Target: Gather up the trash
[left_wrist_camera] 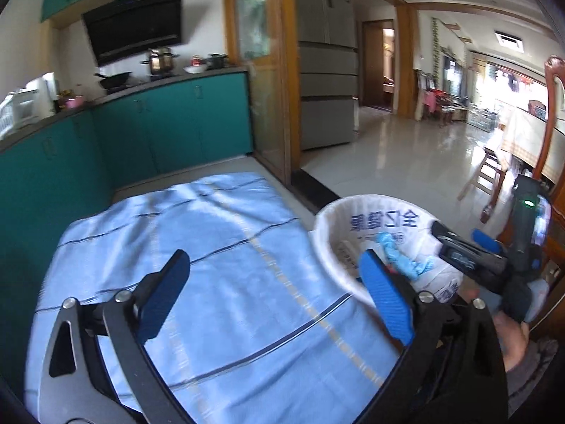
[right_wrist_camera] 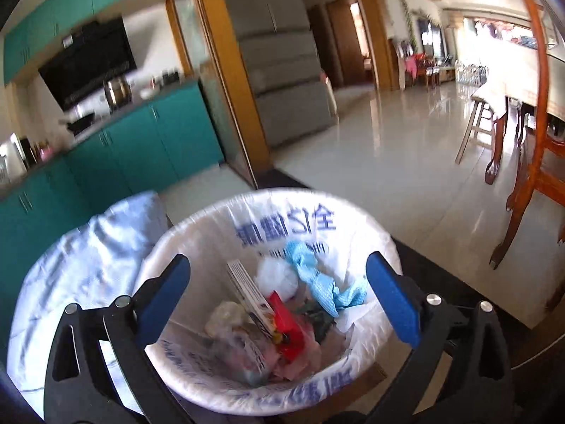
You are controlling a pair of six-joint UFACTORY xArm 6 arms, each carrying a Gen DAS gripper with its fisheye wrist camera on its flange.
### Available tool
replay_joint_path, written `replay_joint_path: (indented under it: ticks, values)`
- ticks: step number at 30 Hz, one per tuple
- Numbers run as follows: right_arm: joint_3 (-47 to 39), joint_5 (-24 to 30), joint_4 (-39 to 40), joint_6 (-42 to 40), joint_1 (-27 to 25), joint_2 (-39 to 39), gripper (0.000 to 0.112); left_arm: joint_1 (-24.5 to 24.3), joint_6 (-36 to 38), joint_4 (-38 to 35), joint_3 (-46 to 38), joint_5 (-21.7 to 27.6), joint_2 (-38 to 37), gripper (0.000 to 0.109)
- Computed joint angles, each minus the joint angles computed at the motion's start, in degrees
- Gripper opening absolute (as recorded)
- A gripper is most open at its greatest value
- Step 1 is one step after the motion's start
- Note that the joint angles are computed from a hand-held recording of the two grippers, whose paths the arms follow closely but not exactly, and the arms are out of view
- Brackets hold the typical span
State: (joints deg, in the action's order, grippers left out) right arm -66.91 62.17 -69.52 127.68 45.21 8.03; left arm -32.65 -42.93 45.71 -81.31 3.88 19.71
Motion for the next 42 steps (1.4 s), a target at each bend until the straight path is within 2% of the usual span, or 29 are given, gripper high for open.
replay_joint_path:
  ticks: [3,6,10,11,15,23,30,42]
  values:
    - [-2.8,4.6,0.4,-2.7,6.9,-0.8,0.1,1.6,-3.5,3.3,7.1,1.5,-7.6,0.1]
    - [-8.8,8.3,1.3,-10.3,12.0,-0.3,0.1,2.4,-1.4,0.1,12.8,2.6,-13.9,0.1]
    - [-18.9,20.7,1.5,-19.1,18.2,3.5,0.1,3.9,-0.8,-1.7,19.3,0.9,-21.5,0.1]
    - [-21.8,23.4,1.3,-21.1,19.6,4.7,0.1,4.3,-1.2,-1.2,20.6,0.8,-23.3,0.1]
    - [-28.5,28.4,-0.2,-25.8,22.9,8.1,0.1,5.4,-7.6,6.0,22.8,1.4,-28.0,0.1]
    - [-33.5,30.0,-0.9,-29.0,24.4,11.3,0.1,7.0,-9.0,7.0,25.9,2.5,-32.5,0.1]
    - [-33.6,28.8,-0.4,-28.2,23.8,11.5,0.1,7.6,-9.8,7.8,25.8,3.7,-32.9,0.1]
    - [-32.3,29.9,0.6,-26.2,24.0,10.4,0.1,6.7,-10.5,9.6,25.0,4.5,-32.3,0.1]
